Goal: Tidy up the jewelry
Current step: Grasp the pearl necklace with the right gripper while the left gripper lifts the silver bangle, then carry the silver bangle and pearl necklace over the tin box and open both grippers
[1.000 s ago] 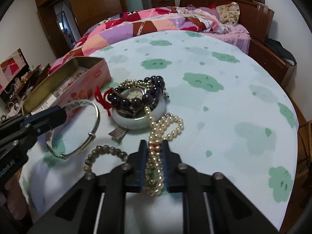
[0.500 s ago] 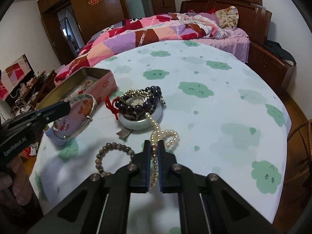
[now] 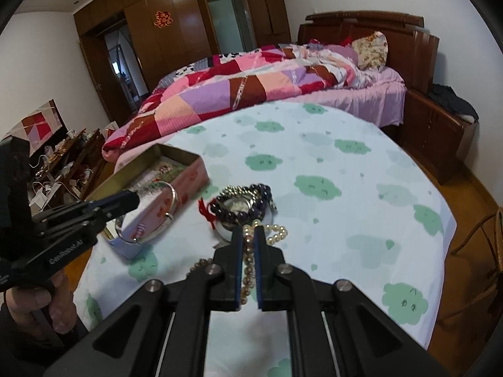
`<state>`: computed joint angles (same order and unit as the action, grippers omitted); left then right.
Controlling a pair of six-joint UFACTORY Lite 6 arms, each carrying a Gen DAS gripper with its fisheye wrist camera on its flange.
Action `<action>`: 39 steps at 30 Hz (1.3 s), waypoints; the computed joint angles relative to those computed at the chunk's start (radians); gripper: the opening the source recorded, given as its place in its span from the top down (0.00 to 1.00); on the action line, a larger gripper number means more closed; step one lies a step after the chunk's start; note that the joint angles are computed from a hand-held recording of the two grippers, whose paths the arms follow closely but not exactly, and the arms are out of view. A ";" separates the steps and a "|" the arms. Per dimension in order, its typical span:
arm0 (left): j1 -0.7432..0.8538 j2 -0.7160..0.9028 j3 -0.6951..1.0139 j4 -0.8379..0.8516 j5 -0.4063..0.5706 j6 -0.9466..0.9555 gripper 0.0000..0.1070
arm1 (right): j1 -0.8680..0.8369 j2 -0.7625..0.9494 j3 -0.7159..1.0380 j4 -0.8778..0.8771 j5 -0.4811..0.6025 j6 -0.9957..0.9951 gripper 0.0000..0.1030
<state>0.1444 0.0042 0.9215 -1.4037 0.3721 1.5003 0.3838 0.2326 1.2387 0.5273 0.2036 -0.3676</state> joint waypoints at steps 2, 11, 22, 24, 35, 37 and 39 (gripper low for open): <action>0.008 -0.003 0.002 0.004 0.004 -0.008 0.96 | 0.009 -0.001 0.012 -0.027 0.001 0.022 0.92; 0.067 -0.003 0.042 0.066 0.036 -0.074 0.96 | 0.041 0.039 0.104 -0.119 0.023 0.091 0.92; 0.174 0.062 0.150 0.141 0.064 -0.141 0.96 | 0.094 0.168 0.316 -0.166 0.072 0.120 0.92; 0.190 0.083 0.181 0.157 0.062 -0.153 0.96 | 0.106 0.198 0.365 -0.178 0.085 0.126 0.92; 0.264 0.233 0.368 0.248 0.048 -0.227 0.96 | 0.186 0.451 0.758 -0.314 0.198 0.233 0.92; 0.268 0.259 0.391 0.258 0.048 -0.235 0.96 | 0.196 0.497 0.826 -0.318 0.219 0.238 0.92; 0.269 0.281 0.405 0.263 0.044 -0.237 0.96 | 0.210 0.548 0.898 -0.335 0.240 0.255 0.92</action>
<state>0.4131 0.2848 1.3269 -1.1409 0.4161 1.2630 0.5938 0.7806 2.1362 0.1924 0.4433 -0.1127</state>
